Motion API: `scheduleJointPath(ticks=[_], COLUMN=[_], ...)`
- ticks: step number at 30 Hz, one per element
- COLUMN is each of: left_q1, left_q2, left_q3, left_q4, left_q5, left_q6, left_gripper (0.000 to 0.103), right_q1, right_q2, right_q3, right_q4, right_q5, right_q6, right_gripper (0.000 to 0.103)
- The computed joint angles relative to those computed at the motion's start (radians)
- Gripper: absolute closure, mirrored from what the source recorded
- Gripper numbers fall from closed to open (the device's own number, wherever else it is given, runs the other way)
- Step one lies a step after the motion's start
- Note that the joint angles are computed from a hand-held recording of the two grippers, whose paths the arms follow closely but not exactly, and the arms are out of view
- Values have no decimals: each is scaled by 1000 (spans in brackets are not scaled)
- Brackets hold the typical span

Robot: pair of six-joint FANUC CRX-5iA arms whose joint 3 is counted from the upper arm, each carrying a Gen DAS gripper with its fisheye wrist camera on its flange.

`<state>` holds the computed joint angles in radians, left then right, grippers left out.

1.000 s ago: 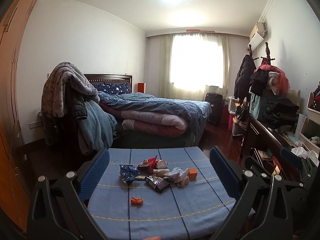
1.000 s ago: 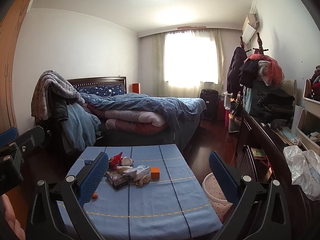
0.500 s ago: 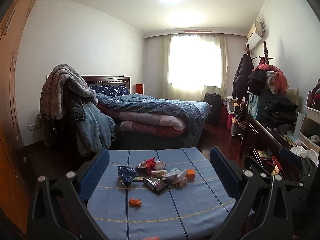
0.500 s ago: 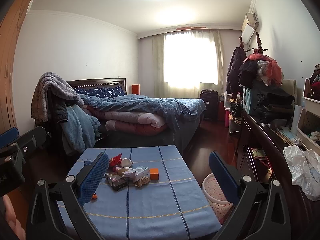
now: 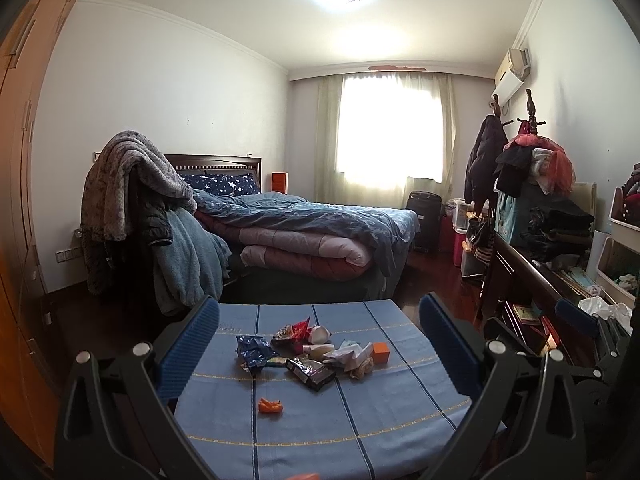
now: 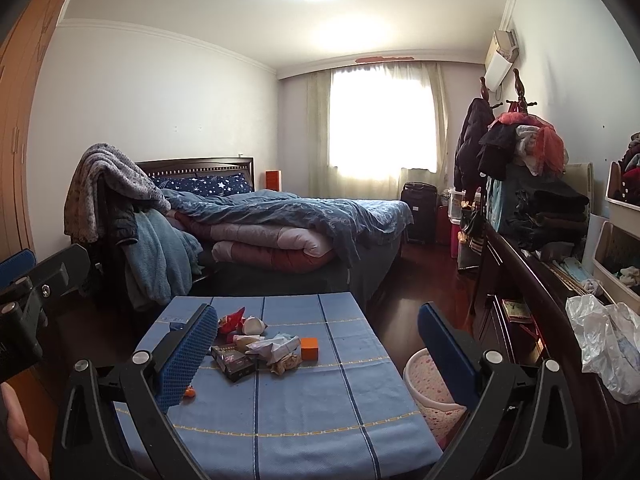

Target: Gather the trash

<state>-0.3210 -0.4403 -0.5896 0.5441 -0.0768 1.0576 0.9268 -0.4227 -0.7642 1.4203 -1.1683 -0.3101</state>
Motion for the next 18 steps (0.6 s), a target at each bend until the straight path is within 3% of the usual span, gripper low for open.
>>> scheduleJointPath(ticks=[18], left_q1=[-1], left_q2=[-5], left_q3=[-12], left_q4=[39], left_q5=[7], left_q6=[-39], left_gripper=[3], right_q1=[0], right_q2=[3], right_q3=[-4], right_q4=[5], right_q5=[-1], right_q6=[-5], right_gripper=[3])
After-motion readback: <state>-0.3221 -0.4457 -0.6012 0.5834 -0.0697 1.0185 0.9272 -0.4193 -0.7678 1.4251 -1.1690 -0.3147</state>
